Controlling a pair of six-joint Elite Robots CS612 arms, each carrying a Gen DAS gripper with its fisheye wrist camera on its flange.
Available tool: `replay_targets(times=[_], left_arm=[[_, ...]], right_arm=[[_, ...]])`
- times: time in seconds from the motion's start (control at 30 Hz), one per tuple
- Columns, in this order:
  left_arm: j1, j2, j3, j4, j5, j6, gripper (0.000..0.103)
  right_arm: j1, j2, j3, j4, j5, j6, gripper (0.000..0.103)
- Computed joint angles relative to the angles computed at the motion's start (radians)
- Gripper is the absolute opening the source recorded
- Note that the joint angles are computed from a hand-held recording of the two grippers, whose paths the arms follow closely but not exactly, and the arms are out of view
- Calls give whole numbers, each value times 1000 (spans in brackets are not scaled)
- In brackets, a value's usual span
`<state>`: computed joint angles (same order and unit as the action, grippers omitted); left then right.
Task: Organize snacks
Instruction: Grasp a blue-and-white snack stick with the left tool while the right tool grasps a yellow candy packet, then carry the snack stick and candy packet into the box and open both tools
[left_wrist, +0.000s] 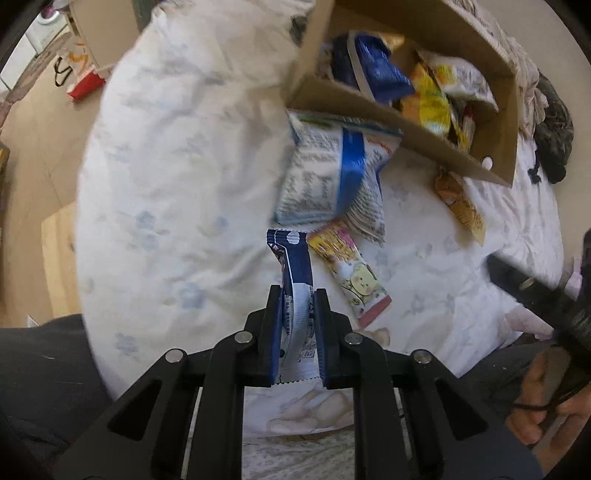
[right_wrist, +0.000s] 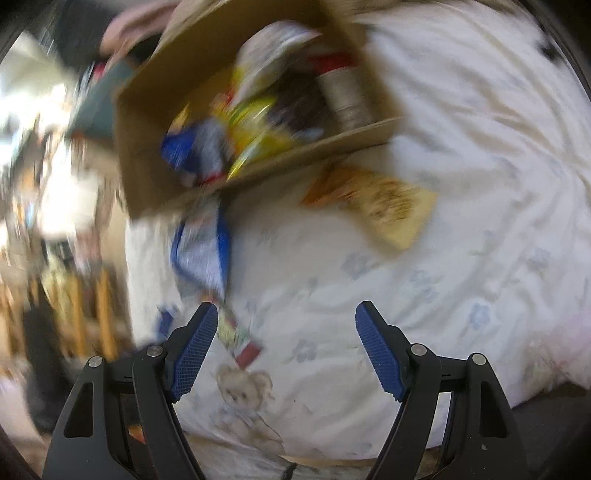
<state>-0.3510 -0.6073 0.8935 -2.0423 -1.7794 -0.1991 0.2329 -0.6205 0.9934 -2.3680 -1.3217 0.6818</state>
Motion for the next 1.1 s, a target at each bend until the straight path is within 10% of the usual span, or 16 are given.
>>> replay_targets(times=[0.2,0.5,0.6,1.1], left_arm=[[9,-11,15,-49,16,-22,13],[14,-10,15,-81,33,-74,13],[17,-8,13,-78,26,-86,13],[2,-16,30,-119,33,-74,13]], right_arm=[[56,113,-227,217,-57,-259,79],[100,270,-489,405,-100,-366,53],[99,255,-453,366,-81,-363,29],[69,23,-63,103,62,-283,28]])
